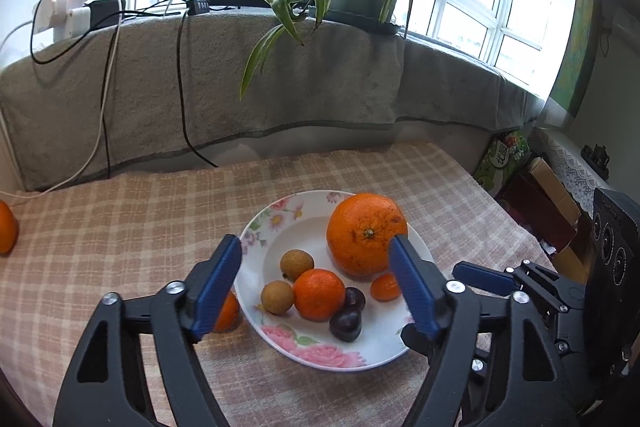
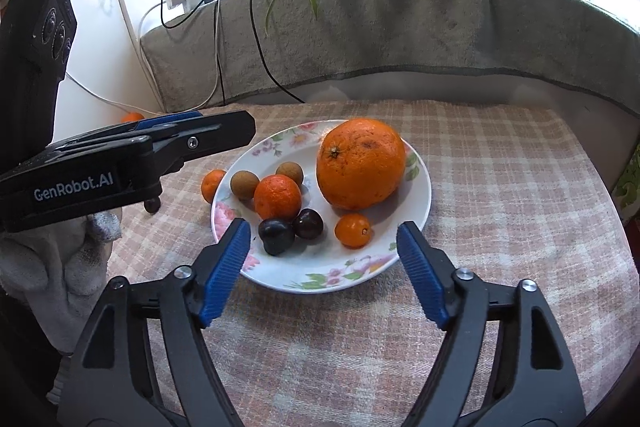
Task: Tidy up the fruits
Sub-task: 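Withdraw both tools from the plate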
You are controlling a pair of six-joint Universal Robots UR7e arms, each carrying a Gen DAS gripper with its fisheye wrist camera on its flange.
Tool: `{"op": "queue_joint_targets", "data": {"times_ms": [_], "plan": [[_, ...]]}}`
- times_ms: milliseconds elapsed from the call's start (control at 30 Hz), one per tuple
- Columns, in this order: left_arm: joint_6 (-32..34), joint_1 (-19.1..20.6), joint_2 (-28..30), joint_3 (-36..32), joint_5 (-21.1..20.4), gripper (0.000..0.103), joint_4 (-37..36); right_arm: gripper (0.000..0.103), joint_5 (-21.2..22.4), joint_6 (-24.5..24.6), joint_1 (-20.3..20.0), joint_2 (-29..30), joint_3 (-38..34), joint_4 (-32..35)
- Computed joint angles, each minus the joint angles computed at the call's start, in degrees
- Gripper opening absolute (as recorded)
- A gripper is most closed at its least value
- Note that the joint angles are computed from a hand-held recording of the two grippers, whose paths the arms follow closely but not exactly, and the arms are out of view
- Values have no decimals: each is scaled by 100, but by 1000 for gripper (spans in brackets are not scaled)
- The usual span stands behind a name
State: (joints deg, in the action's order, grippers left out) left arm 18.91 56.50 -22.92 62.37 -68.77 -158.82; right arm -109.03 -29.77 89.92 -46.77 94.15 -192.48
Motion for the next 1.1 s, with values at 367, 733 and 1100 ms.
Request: {"op": "queue_joint_targets", "data": {"times_ms": [367, 733, 1100], "plan": [[-32, -46, -56, 92, 169, 81, -57, 88, 46, 7, 22, 15, 31, -14], [-39, -50, -220, 305, 210, 81, -255, 88, 169, 39, 21, 28, 110, -481], [-14, -5, -449, 536, 276, 81, -554, 99, 479, 295, 46, 50, -7, -321]]}}
